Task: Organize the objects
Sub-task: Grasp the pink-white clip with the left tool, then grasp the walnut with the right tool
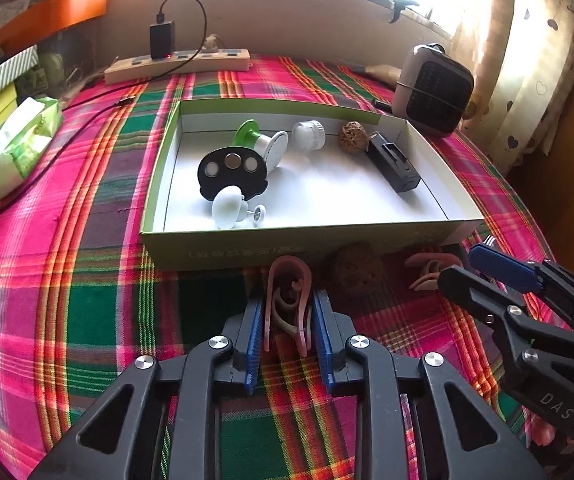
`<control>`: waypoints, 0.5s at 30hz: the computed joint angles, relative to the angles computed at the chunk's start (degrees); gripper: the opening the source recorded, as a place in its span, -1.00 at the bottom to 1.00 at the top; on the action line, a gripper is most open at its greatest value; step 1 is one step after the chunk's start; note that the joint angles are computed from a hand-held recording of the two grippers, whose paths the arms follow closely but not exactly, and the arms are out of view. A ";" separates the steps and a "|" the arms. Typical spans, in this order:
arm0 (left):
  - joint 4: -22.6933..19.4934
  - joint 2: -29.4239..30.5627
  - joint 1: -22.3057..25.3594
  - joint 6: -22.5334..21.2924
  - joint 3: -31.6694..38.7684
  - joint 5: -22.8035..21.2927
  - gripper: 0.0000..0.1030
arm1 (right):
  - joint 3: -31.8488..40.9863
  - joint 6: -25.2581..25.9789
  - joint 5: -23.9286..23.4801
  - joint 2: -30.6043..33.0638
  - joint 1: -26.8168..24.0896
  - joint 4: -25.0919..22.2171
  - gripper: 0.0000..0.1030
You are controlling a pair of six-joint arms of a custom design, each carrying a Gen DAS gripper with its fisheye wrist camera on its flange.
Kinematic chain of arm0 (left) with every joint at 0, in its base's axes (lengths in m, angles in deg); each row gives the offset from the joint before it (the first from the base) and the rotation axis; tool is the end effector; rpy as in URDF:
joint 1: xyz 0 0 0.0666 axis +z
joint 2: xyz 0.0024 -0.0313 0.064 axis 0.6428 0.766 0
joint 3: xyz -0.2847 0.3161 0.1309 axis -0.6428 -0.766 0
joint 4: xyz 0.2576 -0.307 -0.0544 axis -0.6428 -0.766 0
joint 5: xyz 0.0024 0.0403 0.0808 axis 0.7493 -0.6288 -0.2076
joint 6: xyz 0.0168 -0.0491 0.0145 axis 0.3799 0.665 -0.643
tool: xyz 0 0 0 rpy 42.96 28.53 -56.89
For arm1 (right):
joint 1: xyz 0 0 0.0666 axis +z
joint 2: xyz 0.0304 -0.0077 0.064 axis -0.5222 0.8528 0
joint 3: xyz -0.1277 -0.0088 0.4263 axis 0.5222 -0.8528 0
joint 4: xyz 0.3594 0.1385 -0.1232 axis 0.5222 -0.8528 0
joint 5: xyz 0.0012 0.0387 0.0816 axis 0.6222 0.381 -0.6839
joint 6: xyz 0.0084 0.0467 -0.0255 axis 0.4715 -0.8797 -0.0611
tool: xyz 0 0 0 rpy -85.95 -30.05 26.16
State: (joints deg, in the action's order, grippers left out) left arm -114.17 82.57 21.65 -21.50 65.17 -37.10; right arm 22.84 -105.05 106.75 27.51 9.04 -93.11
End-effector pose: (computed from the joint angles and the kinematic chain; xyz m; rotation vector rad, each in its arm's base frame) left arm 0.4932 -0.1718 0.3077 0.4575 2.4805 -0.3988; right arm 0.4292 0.3491 0.3242 -0.0229 2.3815 0.1313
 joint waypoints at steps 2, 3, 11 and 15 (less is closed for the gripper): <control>0.24 -0.13 0.13 0.10 -0.28 0.09 -0.58 | 0.36 0.14 -0.22 0.28 0.16 -0.11 -0.12; 0.33 -0.17 0.26 0.24 -0.38 0.21 -0.58 | 0.63 0.39 -0.42 0.53 0.28 -0.11 -0.12; 0.60 -0.56 1.43 0.64 -0.97 1.00 -0.57 | 3.20 1.70 -1.56 2.66 0.96 -0.88 -0.12; 0.88 -0.76 2.06 0.80 -1.34 1.06 -0.57 | 4.70 2.69 -2.46 4.07 1.20 -1.18 -0.12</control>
